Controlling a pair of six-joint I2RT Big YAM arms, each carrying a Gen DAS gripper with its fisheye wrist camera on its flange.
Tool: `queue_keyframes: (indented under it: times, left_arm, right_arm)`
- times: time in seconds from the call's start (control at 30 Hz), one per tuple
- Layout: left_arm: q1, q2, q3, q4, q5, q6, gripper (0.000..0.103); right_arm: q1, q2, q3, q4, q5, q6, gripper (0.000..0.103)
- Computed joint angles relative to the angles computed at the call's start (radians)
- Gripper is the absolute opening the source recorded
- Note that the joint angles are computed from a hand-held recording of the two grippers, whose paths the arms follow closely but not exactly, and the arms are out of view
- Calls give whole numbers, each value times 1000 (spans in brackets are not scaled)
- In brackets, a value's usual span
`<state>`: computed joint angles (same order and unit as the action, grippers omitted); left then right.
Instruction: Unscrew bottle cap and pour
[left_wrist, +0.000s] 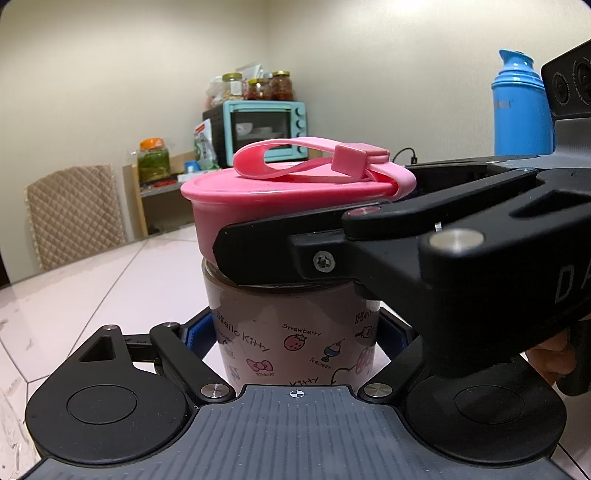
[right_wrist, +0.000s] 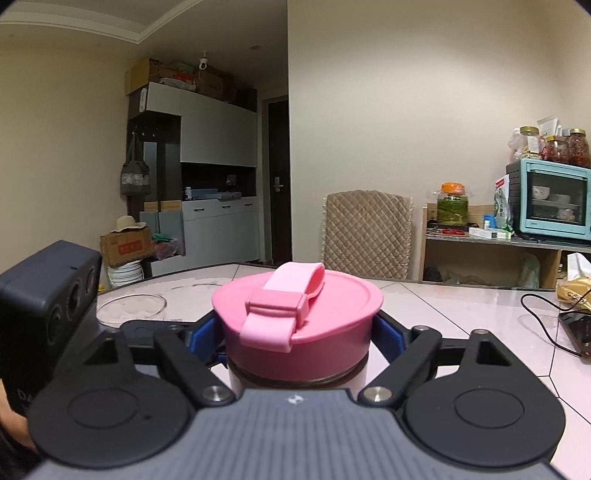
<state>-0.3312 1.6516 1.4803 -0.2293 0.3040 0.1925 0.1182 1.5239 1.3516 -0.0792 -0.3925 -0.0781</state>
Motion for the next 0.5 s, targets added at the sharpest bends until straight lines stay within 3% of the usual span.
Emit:
queue_keyframes:
  times: [0.13, 0.23, 0.37, 0.47, 0.5]
  left_arm:
    - [0, 0, 0, 0, 0, 0, 90]
    - [0, 0, 0, 0, 0, 0, 90]
    - [0, 1, 0, 1, 0, 1, 90]
    - [0, 0, -1, 1, 0, 0, 90]
    - [0, 0, -1, 1, 1, 0, 90]
  right_arm:
    - [-32, 22, 40, -44, -112, -50, 85]
    - [-84, 73, 123, -140, -293, -120, 85]
    - [-142, 182, 317, -393, -528, -286, 85]
    - [-166, 263, 459, -586, -641, -438, 85]
    - [-167, 268, 467, -595, -648, -445, 85]
